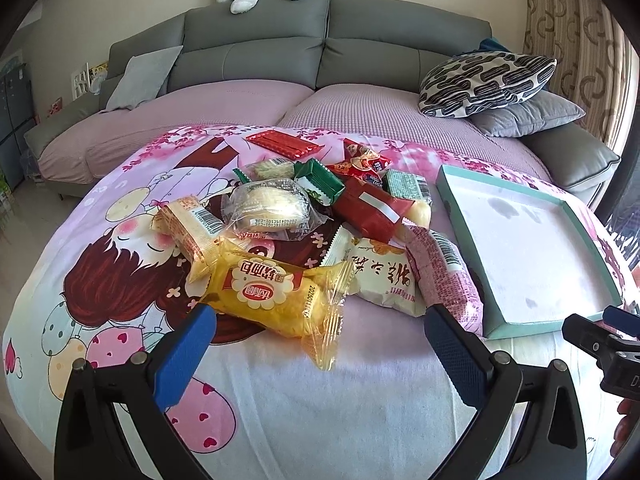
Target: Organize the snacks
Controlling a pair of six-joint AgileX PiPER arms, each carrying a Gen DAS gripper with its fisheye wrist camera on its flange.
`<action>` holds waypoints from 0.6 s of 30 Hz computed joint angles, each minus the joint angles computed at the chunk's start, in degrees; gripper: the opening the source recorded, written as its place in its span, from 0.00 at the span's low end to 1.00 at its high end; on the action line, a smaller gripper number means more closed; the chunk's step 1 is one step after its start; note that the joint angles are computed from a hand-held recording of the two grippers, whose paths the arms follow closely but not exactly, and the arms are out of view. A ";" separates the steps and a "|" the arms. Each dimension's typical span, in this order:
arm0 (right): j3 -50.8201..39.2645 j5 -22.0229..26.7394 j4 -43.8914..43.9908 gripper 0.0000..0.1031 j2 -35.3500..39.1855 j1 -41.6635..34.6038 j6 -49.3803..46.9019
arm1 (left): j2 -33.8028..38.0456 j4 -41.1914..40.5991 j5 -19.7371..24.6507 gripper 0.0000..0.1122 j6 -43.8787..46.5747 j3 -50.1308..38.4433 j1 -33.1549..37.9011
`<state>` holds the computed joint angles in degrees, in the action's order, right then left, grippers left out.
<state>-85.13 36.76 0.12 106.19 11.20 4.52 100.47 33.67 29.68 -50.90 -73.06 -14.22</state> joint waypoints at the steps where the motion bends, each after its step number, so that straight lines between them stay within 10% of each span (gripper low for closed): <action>1: -0.03 0.02 -0.03 1.00 0.06 0.12 -0.06 | -0.05 -0.72 -0.31 0.92 0.65 0.11 0.28; 18: -1.16 0.92 -0.57 1.00 1.16 1.47 -0.74 | -0.92 3.47 -3.41 0.92 -3.36 2.48 1.48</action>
<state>-86.29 37.68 -0.45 107.35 12.67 3.78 99.55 37.14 26.27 -54.26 -70.59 -12.73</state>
